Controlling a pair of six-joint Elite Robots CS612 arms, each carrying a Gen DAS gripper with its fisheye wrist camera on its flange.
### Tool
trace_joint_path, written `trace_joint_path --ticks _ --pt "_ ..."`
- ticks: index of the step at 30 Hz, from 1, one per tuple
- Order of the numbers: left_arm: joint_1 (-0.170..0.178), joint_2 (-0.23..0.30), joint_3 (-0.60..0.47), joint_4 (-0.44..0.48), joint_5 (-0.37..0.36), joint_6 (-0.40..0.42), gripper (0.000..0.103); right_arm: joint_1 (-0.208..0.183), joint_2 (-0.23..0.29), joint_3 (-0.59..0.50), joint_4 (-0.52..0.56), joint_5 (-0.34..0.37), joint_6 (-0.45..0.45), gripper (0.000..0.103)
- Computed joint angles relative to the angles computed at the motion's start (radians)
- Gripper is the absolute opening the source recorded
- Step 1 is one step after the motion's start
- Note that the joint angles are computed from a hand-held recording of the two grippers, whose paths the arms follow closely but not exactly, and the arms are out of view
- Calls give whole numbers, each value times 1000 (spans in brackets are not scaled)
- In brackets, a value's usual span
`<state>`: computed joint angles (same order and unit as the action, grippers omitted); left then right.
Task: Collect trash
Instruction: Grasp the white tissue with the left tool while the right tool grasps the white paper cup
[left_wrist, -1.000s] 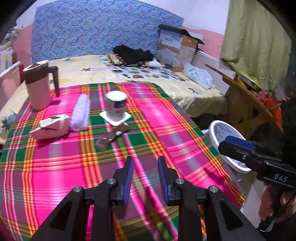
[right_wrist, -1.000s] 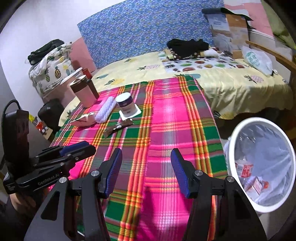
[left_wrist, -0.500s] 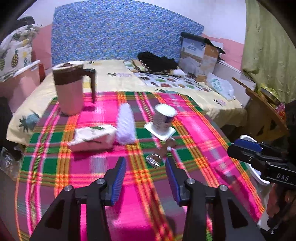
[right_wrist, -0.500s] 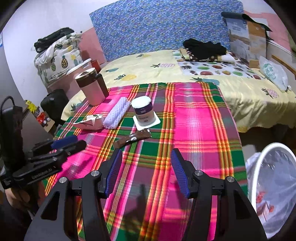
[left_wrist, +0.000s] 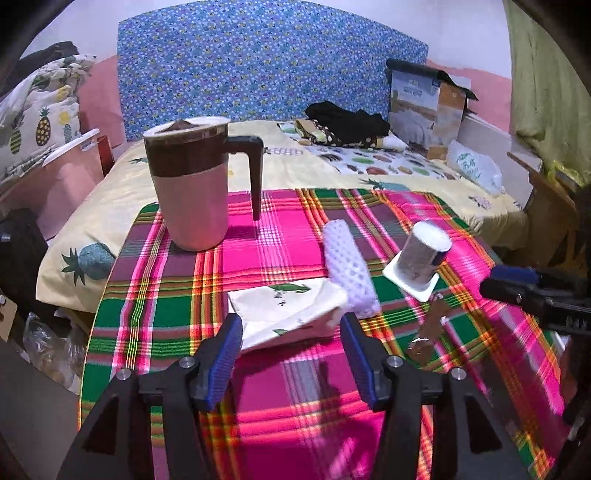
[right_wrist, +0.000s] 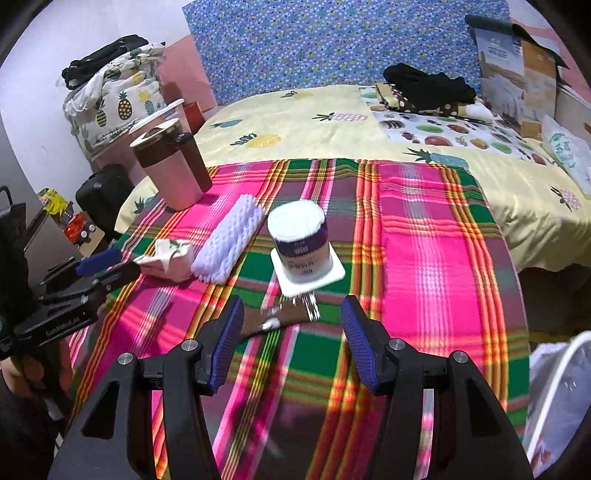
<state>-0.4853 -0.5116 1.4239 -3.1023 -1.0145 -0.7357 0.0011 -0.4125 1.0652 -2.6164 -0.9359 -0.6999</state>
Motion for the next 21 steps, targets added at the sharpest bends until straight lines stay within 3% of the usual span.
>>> trace_joint_path --ticks 4,12,14,16,21 --pt "11 13 -17 26 -26 50 55 9 23 -39 14 -8 -2 58" --pt "19 36 -52 69 -51 43 55 25 59 -96 15 -33 -6 61" --pt "20 40 -57 58 -65 50 47 28 69 -116 19 -30 -6 61" --pt "20 41 -64 72 -72 51 28 31 76 -129 23 -27 -3 61" --pt "17 44 -68 69 -83 38 21 34 87 -156 62 -14 -12 61"
